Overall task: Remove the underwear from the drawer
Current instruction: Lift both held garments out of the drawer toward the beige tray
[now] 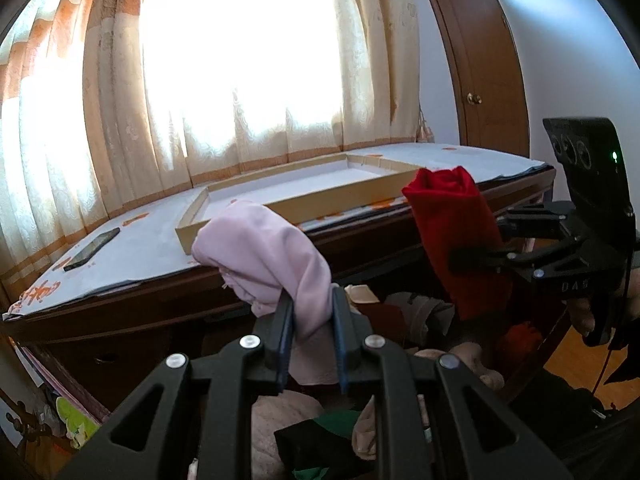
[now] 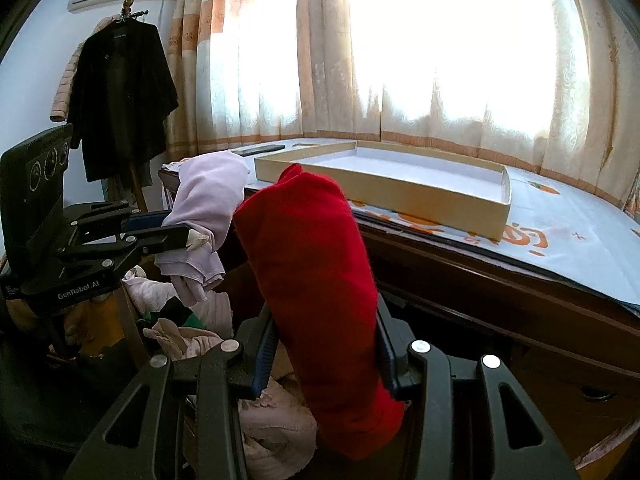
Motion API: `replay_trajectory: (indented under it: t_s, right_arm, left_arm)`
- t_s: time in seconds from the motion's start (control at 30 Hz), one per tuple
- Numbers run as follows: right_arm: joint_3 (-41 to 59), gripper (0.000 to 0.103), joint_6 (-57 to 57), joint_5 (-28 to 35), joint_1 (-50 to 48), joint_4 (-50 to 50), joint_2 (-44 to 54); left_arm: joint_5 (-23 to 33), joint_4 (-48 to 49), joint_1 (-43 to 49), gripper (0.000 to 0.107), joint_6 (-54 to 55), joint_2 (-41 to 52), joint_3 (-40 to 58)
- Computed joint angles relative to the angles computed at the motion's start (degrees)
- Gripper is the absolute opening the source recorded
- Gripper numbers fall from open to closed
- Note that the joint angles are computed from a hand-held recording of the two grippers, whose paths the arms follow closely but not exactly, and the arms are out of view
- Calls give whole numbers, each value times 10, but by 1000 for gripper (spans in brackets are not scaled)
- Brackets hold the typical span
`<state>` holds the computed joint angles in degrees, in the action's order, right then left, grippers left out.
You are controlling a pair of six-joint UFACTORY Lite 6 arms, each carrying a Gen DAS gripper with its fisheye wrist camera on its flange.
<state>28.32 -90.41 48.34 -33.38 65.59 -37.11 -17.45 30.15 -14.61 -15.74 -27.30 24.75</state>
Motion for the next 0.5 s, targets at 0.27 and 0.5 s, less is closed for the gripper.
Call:
replay_trajectory:
  t_s: [0.27,0.5]
  right_arm:
    - [-27,45,-45,23,-27,40,-36]
    - [-44,45,-79,51,-50,73,-52]
  left_arm:
    - [-10,-29,0,16,29,-31,-15]
    - [-23,12,8,16,-12,-44,-16]
